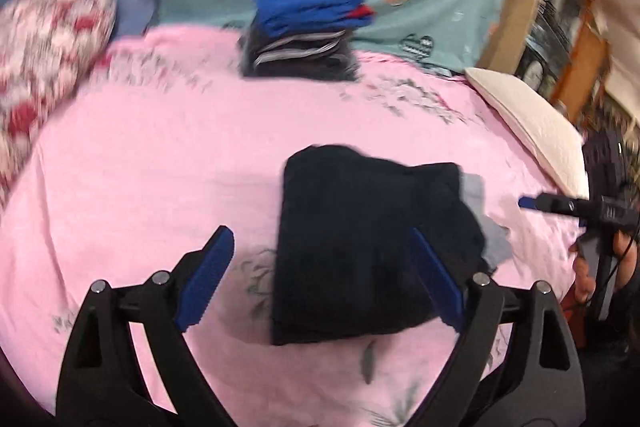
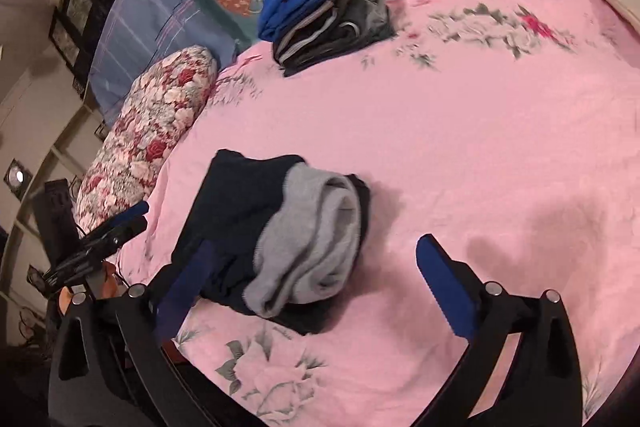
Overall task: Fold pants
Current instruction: 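Grasp the folded pants bundle with both tools and lift it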
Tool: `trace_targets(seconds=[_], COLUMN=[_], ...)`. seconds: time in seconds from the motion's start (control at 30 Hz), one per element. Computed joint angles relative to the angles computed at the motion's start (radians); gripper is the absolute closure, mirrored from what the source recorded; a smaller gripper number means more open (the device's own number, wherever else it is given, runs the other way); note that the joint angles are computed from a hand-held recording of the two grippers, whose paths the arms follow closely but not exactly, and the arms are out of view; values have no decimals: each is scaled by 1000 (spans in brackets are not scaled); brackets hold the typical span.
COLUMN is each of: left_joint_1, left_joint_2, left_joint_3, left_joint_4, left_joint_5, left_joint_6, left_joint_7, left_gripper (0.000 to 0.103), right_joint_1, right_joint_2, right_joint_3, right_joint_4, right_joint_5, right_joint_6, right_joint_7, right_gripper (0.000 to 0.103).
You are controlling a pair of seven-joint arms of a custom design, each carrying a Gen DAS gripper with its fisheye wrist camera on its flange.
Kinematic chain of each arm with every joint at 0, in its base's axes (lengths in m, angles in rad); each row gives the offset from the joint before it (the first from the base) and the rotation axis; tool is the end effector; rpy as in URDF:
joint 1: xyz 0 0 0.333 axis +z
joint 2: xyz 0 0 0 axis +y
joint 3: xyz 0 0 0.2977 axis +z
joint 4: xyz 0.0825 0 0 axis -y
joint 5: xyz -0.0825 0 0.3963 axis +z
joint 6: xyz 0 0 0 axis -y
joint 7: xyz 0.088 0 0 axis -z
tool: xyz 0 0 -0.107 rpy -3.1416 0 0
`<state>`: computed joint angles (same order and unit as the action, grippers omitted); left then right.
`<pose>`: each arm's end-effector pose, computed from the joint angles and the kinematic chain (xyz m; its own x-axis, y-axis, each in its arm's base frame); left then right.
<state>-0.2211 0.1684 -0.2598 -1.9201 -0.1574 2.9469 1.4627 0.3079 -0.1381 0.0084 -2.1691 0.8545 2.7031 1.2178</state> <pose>0.5884 -0.2853 0.4872 -0.3093 -0.9153 0.2581 -0.6944 0.0320 -0.7189 0.5428 0.1506 0.4977 0.1782 -0.8390 -0.5142 -0.8133 0.1686 -0.5569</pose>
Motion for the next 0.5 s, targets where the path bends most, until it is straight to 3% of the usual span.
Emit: trace_targets(seconds=[0.1,0.13,0.23,0.33,0.4,0.43,0.47,0.5], left_joint_1=[120,132,111,122,101,103,105,103], left_joint_2=[83,100,162,238,244,243,243,240], left_joint_3=[-128,-146,-134,-135,-122,-129,-133,-133], left_joint_4=[81,99,159,237,241,246,250,249], left_joint_5=[-340,-402,-441,-475,-468,-469,-475,-481], left_joint_6=[-85,-98,-120,-212,-201,-220,-238,-247], left_joint_7=[231,283,303,251,253,265,270,269], left_gripper=[13,13,13,13,15,21,26,39], right_joint_1=[-5,-14,-34,-54,-60,-61,-64,-62], right_joint_2=[61,84,126,167,195,206,215,228], right_joint_3=[-24,-18,9,28,43,51,58,64], right_joint_4=[36,49,79,122,158,173,187,204], right_joint_5=[146,158,167,183,159,157,152,118], right_joint_6=[-98,-120,-147,-186,-206,-214,-230,-240], right_joint_7=[-55,-51,-48,-55,-44,-53,-63,-47], right_gripper=[2,2,2,2,2,10,30,31])
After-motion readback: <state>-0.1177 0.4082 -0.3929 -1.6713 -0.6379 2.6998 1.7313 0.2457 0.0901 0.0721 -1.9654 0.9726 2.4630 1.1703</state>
